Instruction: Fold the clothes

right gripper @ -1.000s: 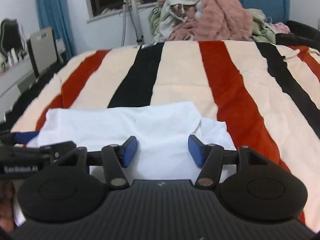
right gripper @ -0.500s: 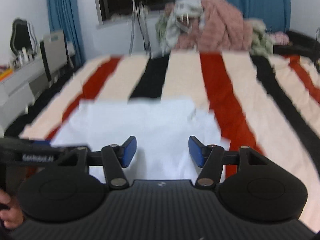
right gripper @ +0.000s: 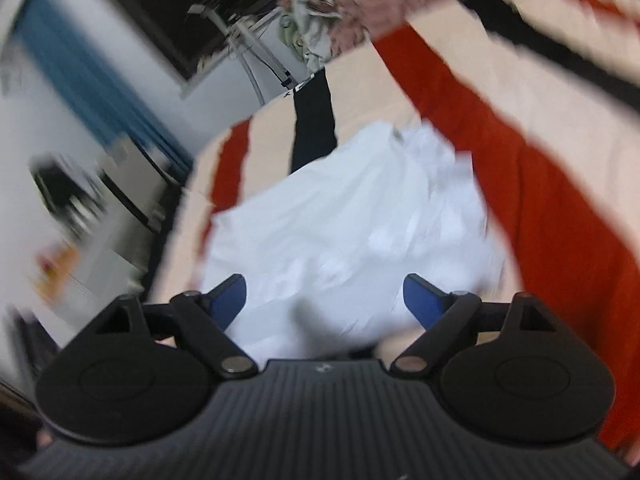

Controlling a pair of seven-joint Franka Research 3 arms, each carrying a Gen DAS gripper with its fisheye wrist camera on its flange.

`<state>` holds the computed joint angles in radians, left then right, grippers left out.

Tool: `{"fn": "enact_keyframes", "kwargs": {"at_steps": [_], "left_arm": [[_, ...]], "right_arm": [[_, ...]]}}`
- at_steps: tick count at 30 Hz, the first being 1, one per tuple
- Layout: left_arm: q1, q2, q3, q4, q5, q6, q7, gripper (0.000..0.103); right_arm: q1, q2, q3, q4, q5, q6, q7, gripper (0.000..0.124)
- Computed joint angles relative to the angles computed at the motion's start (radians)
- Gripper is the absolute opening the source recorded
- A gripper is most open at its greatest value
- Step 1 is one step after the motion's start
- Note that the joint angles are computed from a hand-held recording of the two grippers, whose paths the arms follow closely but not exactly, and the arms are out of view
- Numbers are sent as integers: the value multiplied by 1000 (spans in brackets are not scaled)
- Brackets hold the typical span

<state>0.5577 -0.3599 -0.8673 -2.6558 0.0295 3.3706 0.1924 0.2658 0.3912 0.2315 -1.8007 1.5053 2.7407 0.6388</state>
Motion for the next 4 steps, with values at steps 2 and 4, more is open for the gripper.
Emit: {"fn": "enact_keyframes", "kwargs": {"at_steps": [2,4], "left_arm": [[-26,-18,-6,-47,-60,64,-53,97],[-35,-39,-37,-85,-137,109,-88,98]], "right_arm": [[-40,-21,5,-50,77,-91,82,89],[-47,-19,-6,-71,100,-144,153,89]]}}
